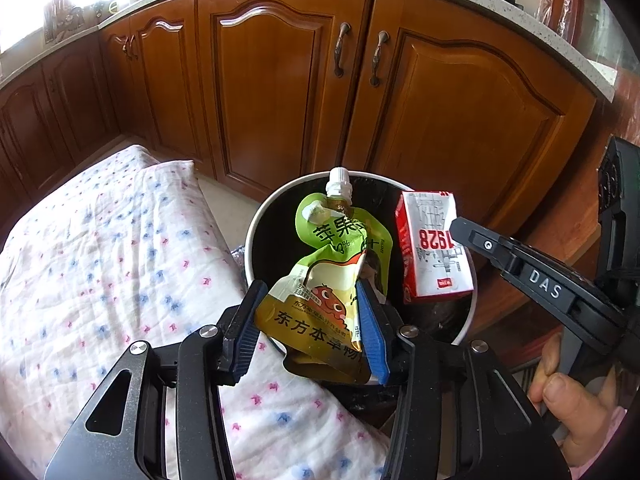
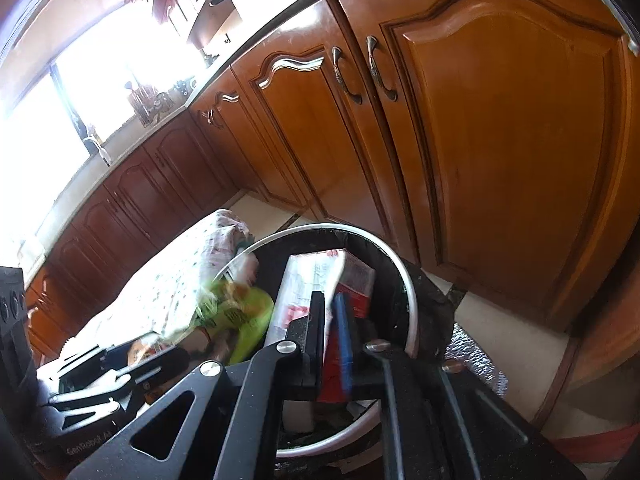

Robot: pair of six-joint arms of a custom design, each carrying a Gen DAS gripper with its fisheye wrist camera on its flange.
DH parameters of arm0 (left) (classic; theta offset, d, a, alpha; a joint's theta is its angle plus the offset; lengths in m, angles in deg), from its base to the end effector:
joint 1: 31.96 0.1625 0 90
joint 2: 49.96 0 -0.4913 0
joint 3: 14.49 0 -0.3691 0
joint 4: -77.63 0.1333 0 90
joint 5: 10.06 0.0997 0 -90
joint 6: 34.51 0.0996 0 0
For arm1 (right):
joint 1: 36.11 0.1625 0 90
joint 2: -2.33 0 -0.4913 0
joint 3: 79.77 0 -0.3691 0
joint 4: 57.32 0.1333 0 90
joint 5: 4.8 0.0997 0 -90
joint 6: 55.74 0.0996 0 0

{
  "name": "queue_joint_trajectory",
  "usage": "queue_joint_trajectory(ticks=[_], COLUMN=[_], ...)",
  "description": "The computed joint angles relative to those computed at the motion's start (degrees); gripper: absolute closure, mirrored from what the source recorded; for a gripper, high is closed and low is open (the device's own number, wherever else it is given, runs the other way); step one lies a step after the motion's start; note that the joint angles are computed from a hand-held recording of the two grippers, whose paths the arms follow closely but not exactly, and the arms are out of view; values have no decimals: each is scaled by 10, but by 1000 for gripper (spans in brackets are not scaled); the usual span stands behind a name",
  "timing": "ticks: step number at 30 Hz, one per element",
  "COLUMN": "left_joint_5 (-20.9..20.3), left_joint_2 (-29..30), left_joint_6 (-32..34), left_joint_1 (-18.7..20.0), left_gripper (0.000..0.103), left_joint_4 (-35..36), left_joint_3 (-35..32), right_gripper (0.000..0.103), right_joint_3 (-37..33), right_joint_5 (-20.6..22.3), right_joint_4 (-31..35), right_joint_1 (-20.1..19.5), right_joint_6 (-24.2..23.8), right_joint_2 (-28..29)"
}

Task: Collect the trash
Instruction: 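Open both tools to drop the pouch and carton into the bin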

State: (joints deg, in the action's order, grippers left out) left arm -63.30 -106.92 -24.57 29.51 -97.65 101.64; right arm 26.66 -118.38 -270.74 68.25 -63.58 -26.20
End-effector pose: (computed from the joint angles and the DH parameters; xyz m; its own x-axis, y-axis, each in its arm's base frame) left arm -0.1083 -0.6032 0.2296 -0.7432 0.2852 -0.6053 0.5657 0.7510 -0.3407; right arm 0.2503 -0.6007 0.0434 -0.9260 -0.0439 0.3750 -0.3029 0.6791 -0.6686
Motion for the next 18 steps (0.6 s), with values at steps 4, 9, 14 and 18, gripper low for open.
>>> queue_joint_trajectory(ticks=[4,9,14,18], left_joint_5=[-5,-10,-18,-29], left_joint_2=[-2,-15,-44,-75], left_joint_6=[-11,-21,-28,-39], left_joint_1=[0,-2,-6,-7], left_gripper=[54,49,49,48], left_joint_4=[18,16,2,-4], left_joint_3=[-4,4,29,52], right_gripper=[81,60,47,37], right_joint_3=[10,35,60,78], right_joint_5=[12,28,38,39], right_joint_4=[-13,-47,-83,-108], right_joint_1=[-2,0,8,22], right_joint_6=[6,16,23,23], right_joint_2=[-4,-9,-7,1])
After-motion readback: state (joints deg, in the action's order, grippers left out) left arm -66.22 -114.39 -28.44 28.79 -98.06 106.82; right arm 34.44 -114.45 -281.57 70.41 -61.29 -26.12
